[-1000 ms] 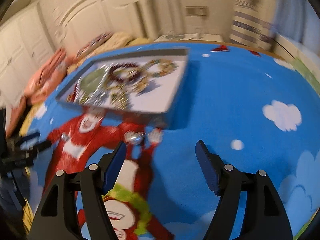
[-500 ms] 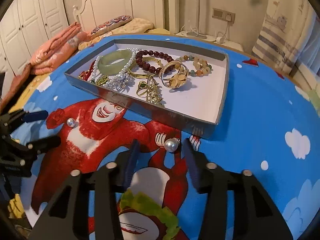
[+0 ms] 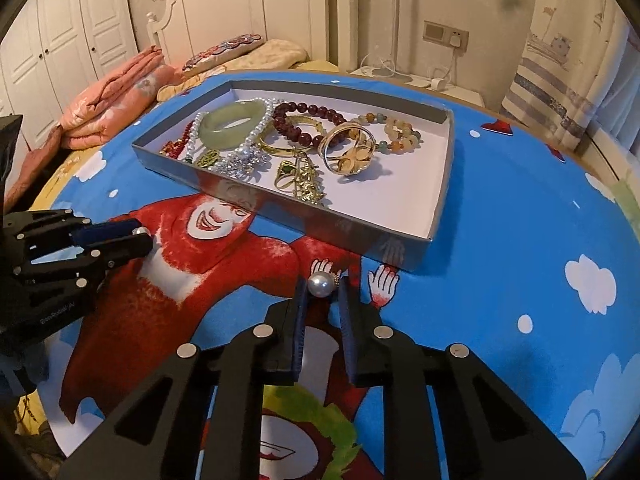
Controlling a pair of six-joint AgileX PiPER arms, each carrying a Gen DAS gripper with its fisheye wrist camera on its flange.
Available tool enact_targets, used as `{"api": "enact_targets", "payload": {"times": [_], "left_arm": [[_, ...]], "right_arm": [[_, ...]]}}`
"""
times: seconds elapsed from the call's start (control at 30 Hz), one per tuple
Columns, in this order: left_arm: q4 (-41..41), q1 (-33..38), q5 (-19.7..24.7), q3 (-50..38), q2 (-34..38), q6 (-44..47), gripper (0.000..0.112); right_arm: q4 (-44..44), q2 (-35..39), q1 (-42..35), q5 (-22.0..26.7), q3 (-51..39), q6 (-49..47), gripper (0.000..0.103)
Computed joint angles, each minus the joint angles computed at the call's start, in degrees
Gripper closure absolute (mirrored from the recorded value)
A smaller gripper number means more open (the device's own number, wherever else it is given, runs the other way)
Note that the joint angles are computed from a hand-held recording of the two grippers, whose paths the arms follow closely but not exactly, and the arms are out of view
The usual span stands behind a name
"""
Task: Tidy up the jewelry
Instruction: 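Grasp a loose pearl with left tool while right tool grasps another pearl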
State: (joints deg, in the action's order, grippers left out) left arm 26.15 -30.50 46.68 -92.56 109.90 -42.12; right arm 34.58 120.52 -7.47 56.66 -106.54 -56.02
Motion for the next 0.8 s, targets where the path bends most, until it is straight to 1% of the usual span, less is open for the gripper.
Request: {"api": "enact_targets", "payload": {"times": [0.13, 0.23, 0.47, 0.6, 0.8], "left_arm": [[-2.0, 0.8, -3.0, 3.7, -2.6, 0.5, 0.095], [-1.7, 0.7, -3.7, 5.3, -4.0, -0.4, 0.095], [-0.6, 0.4, -4.5, 5.8, -5.1, -1.7, 0.095], [-0.6, 0.5, -4.3, 4.7, -4.8, -1.5, 0.095], [-1.5, 1.5, -3.0, -2.1, -2.5, 1.6, 0.095]], "right_arm": [[3.7, -0.3, -1.4, 1.1, 0.4, -2.2, 0.087], [7.3, -0.6, -2.7, 2.1, 1.0, -4.6, 0.087], [9.5, -1.2, -3.3, 1.9, 1.8, -6.2, 0.087], [10.7, -1.5, -3.7, 1.5, 2.3, -6.5, 0.087], [15.0, -2.5, -4.6, 0.8, 2.7, -7.7, 0.087]]}}
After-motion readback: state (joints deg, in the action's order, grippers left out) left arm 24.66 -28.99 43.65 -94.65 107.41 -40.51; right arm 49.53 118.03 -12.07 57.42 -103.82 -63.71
